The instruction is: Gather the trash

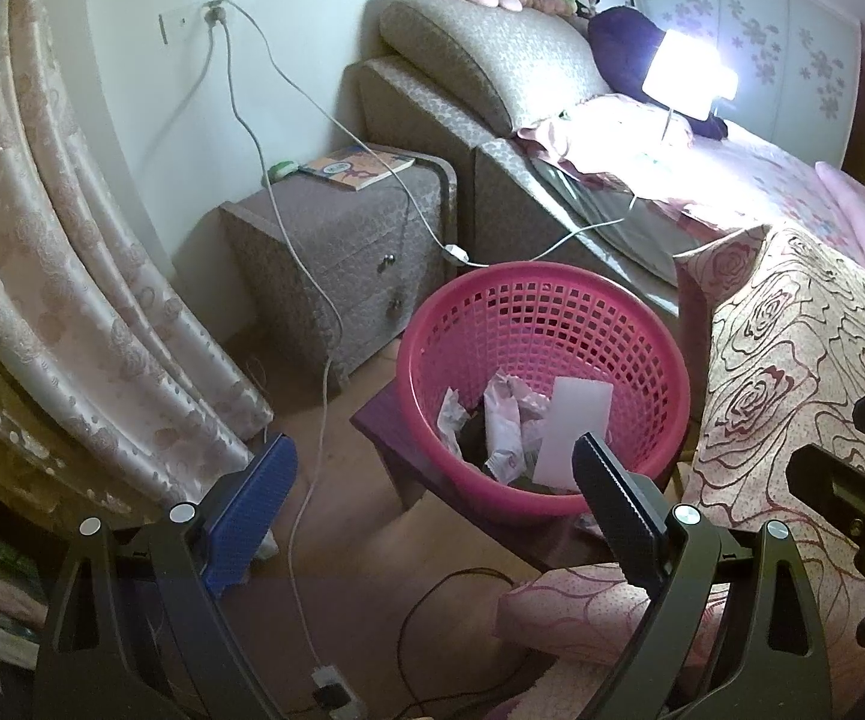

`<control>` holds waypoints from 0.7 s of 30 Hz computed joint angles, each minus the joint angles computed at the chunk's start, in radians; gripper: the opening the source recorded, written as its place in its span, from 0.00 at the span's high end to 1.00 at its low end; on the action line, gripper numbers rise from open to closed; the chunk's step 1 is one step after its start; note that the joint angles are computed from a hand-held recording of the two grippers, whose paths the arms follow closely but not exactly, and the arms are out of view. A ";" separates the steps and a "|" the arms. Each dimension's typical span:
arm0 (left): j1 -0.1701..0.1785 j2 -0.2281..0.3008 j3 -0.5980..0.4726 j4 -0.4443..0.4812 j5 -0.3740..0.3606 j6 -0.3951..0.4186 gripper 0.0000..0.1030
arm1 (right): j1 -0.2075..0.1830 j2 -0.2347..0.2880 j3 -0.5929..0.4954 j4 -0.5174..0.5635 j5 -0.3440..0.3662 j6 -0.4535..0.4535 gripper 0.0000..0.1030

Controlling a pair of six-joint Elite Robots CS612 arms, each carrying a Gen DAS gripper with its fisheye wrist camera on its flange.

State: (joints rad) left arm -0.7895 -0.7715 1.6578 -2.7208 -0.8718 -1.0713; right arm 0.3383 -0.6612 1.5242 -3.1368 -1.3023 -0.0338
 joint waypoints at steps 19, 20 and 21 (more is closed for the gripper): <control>-0.033 0.010 -0.008 -0.087 0.063 0.106 0.13 | -0.036 -0.025 0.061 -0.068 -0.005 0.039 0.07; -0.042 0.017 -0.018 -0.117 0.065 0.139 0.13 | -0.046 -0.030 0.074 -0.082 -0.018 0.048 0.07; -0.049 0.024 -0.028 -0.148 0.056 0.169 0.13 | -0.058 -0.037 0.092 -0.097 -0.035 0.059 0.07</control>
State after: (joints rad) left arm -0.8381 -0.7472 1.6301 -2.8683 -0.8160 -0.9022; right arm 0.2802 -0.6982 1.6159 -3.2342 -1.3371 0.0255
